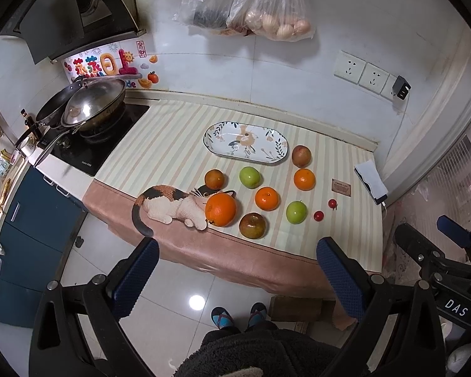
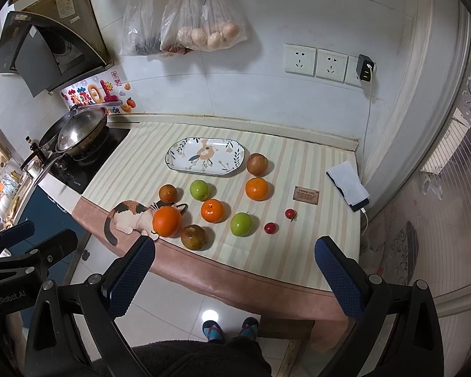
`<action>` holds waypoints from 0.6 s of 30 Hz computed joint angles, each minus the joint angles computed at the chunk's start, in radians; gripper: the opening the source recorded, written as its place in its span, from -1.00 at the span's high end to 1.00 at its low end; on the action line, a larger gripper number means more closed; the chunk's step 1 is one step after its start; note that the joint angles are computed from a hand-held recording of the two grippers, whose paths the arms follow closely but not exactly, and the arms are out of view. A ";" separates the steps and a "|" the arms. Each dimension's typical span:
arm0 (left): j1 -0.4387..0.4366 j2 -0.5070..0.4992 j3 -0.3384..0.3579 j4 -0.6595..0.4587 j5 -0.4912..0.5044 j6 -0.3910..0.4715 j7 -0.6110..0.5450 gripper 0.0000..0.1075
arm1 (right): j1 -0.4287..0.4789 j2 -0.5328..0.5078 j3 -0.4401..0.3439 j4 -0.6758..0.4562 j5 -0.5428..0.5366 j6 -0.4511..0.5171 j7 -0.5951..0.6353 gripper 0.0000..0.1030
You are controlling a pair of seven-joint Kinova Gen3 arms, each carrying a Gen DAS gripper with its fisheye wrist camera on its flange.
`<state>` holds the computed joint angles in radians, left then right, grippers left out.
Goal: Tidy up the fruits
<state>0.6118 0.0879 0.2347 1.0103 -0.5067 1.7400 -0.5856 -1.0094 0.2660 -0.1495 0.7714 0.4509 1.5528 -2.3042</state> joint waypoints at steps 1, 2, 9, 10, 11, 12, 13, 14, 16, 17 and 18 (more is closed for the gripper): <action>-0.001 0.000 0.000 0.000 0.001 0.000 -0.001 -0.91 | -0.001 -0.001 0.000 0.002 0.001 -0.002 -0.001 -1.00; -0.001 0.000 -0.001 0.000 0.002 0.000 0.000 -0.91 | -0.001 -0.001 0.000 0.002 0.002 -0.001 -0.002 -1.00; 0.000 0.003 -0.002 -0.007 -0.001 0.003 -0.002 -0.91 | -0.005 0.003 0.002 -0.009 0.003 0.002 -0.001 -1.00; 0.000 0.004 -0.003 -0.008 -0.002 0.002 -0.001 -0.91 | -0.005 0.004 0.002 -0.010 0.003 0.003 -0.001 -1.00; 0.000 0.004 -0.003 -0.009 0.000 0.003 -0.005 -0.91 | -0.005 0.001 0.002 -0.007 0.003 0.001 -0.001 -1.00; 0.000 0.005 -0.003 -0.010 -0.001 0.004 -0.005 -0.91 | -0.005 0.001 0.002 -0.007 0.003 0.001 -0.001 -1.00; 0.001 0.005 -0.004 -0.010 -0.001 0.003 -0.004 -0.91 | -0.005 0.001 0.002 -0.006 0.003 0.001 -0.001 -1.00; 0.001 0.004 -0.004 -0.009 -0.001 0.003 -0.004 -0.91 | -0.005 0.001 0.002 -0.006 0.003 -0.002 -0.002 -1.00; 0.002 0.004 -0.004 -0.009 -0.002 0.004 -0.005 -0.91 | -0.010 0.004 0.002 -0.012 0.007 0.000 -0.004 -1.00; 0.001 0.004 -0.005 -0.009 -0.002 0.004 -0.004 -0.91 | -0.012 0.006 0.003 -0.015 0.009 0.000 -0.005 -1.00; 0.000 0.003 -0.005 -0.014 -0.002 0.009 -0.009 -0.91 | -0.014 0.007 0.003 -0.016 0.009 -0.001 -0.006 -1.00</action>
